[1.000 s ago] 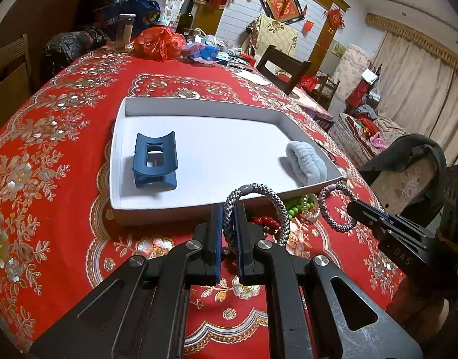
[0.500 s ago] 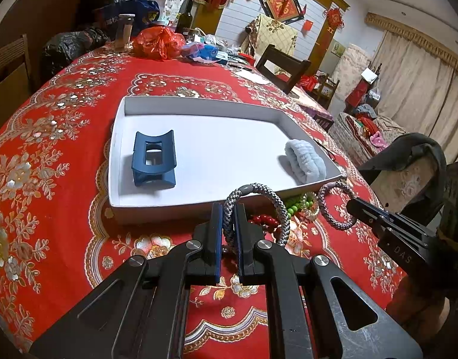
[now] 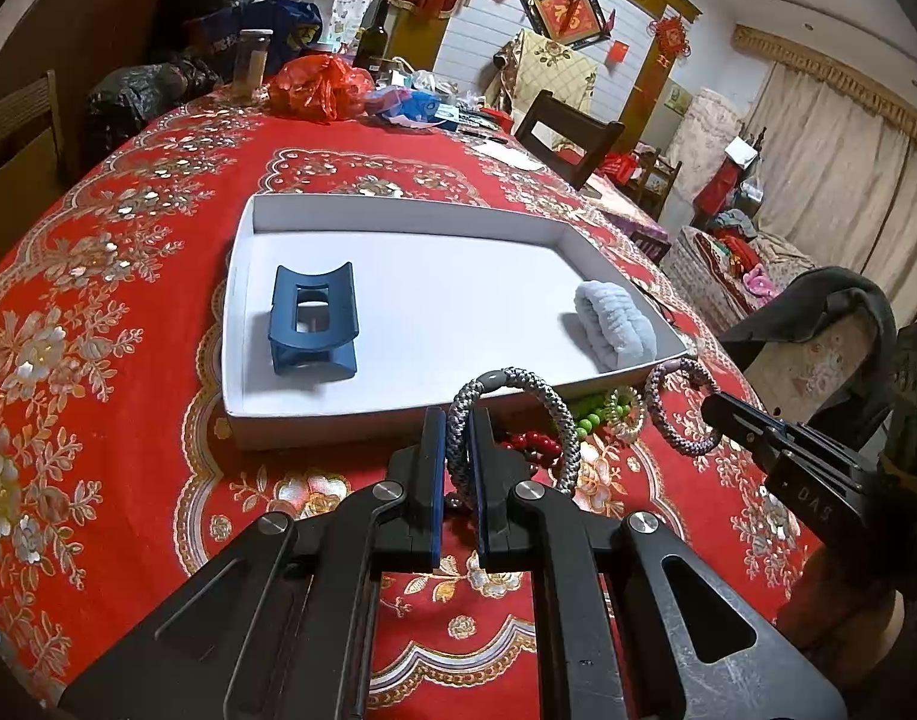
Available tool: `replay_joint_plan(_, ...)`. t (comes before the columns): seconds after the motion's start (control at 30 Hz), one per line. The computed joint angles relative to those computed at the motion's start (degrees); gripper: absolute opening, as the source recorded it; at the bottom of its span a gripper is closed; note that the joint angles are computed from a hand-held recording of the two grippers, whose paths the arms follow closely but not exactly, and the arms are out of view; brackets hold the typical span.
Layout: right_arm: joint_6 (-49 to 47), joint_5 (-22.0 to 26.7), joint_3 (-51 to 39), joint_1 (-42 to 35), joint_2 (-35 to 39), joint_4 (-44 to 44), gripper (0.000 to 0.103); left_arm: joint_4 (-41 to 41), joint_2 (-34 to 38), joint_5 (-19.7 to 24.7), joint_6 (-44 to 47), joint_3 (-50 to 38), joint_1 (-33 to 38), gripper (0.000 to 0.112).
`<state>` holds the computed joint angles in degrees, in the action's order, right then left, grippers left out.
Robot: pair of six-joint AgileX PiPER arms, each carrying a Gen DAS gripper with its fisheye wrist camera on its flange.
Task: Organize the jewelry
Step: 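Hold the rope bracelet in the left tool while the right tool holds the beaded bracelet, then lower the rope bracelet into the tray and open the left tool while the right tool releases its bracelet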
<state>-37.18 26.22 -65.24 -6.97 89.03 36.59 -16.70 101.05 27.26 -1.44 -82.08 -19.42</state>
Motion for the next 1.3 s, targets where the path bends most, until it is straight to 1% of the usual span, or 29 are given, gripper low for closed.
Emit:
replay_joint_plan(0.33,-2.19,0.73,-1.12,-1.01,0.19,2.57,0.006,0.59,0.30,0.14,-0.22,-1.07,-0.03,0.006)
replay_joint_plan(0.57,-4.60,2.03,-3.14,-1.93,1.37,5.51,0.006,1.05,1.43,0.57,-0.11,-4.60,0.45,0.006)
replay_joint_plan(0.73,-7.46,3.61,-7.49,-2.10,4.63,9.56,0.006,2.39,4.00,0.99,-1.41,-9.57,1.39,0.006)
replay_joint_plan(0.8,-9.51,4.63,-9.64,-2.33,6.43,12.74,0.006,2.73,5.11,1.08,-1.70,-11.40,1.58,0.006)
replay_joint_plan(0.9,-8.19,5.85,-13.80,-1.90,10.25,13.12,0.006,4.31,8.04,1.38,-3.26,-15.35,1.17,0.006)
replay_joint_plan(0.97,-5.03,7.26,-17.44,-1.24,13.48,10.74,0.006,8.26,11.51,2.58,-6.29,-19.33,0.19,0.006)
replay_joint_plan(1.0,-3.51,7.44,-18.94,-0.86,14.91,9.40,0.006,9.35,12.86,3.49,-7.09,-20.98,-0.10,0.006)
replay_joint_plan(1.03,-1.87,7.80,-20.63,-0.48,16.63,8.00,0.006,12.14,15.01,4.73,-9.08,-23.32,-0.69,0.006)
replay_joint_plan(1.1,-0.21,9.66,-23.39,-0.68,19.25,6.57,0.006,15.28,17.88,6.77,-11.24,-26.37,-1.27,0.006)
replay_joint_plan(1.2,2.29,11.36,-26.60,-0.65,22.46,4.08,0.006,15.06,21.42,10.37,-12.66,-30.48,-0.84,0.006)
replay_joint_plan(1.27,2.27,13.19,-27.60,-1.13,23.65,4.92,0.006,15.80,21.48,9.97,-13.31,-29.75,-1.04,0.006)
replay_joint_plan(1.3,2.35,13.22,-27.64,-1.05,23.83,4.35,0.006,16.14,21.47,9.88,-13.42,-29.44,-1.25,0.006)
